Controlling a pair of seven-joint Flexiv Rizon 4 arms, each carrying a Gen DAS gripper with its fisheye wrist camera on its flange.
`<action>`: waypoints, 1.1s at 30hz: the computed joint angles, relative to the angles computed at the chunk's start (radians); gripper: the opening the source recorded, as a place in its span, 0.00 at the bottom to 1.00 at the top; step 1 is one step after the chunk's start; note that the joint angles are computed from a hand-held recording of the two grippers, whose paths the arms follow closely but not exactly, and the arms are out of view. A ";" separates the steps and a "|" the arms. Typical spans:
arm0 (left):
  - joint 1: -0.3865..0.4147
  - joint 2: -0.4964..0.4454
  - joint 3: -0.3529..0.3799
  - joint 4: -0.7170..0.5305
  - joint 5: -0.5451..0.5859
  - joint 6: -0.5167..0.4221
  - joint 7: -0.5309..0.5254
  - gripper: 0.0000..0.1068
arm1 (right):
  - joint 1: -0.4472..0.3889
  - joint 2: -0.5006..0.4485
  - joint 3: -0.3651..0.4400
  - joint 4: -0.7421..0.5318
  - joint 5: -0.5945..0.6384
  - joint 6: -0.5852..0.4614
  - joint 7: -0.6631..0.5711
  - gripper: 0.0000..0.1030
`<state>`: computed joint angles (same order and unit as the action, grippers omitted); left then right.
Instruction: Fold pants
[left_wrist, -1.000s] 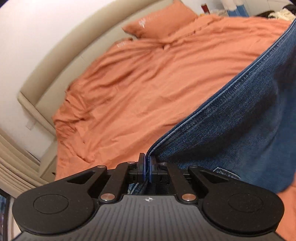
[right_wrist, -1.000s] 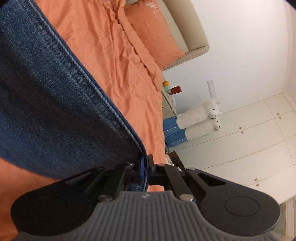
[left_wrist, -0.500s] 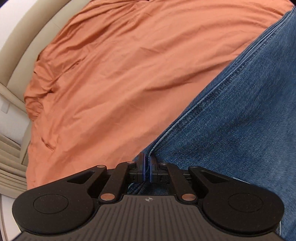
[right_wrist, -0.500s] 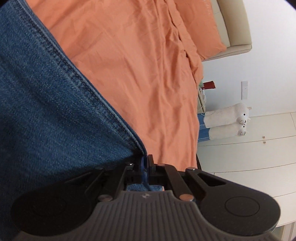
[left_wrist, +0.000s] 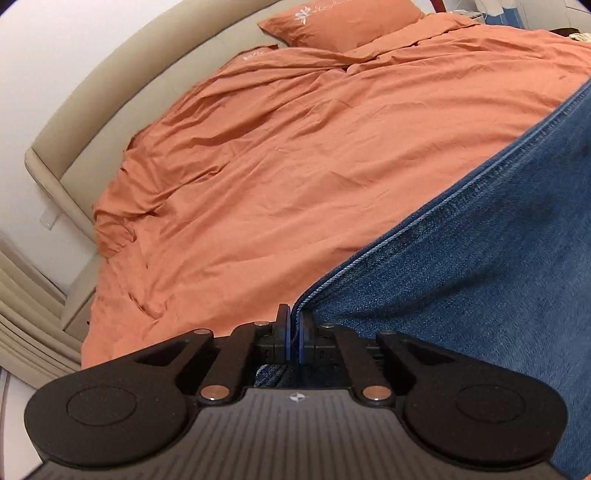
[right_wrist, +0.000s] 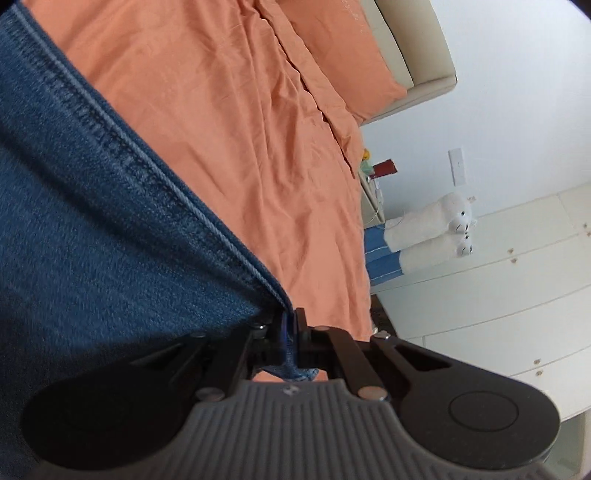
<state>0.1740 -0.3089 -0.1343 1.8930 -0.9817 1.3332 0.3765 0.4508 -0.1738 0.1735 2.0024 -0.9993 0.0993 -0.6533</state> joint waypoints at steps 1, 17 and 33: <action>-0.006 -0.012 0.001 -0.005 0.013 0.008 -0.002 0.04 | -0.008 -0.007 -0.005 -0.011 0.021 0.016 0.002 0.00; 0.007 -0.167 0.008 -0.098 0.341 0.091 -0.350 0.42 | 0.003 -0.159 -0.061 -0.059 0.049 0.070 0.021 0.13; 0.213 -0.009 0.191 -0.197 0.292 -0.446 -0.744 0.58 | 0.148 -0.088 0.054 -0.150 0.178 0.389 0.495 0.55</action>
<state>0.3868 -0.3179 0.0563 1.6961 -0.6898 0.8872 -0.3670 0.5984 -0.2621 0.2271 1.8522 -0.8208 0.4883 -0.1584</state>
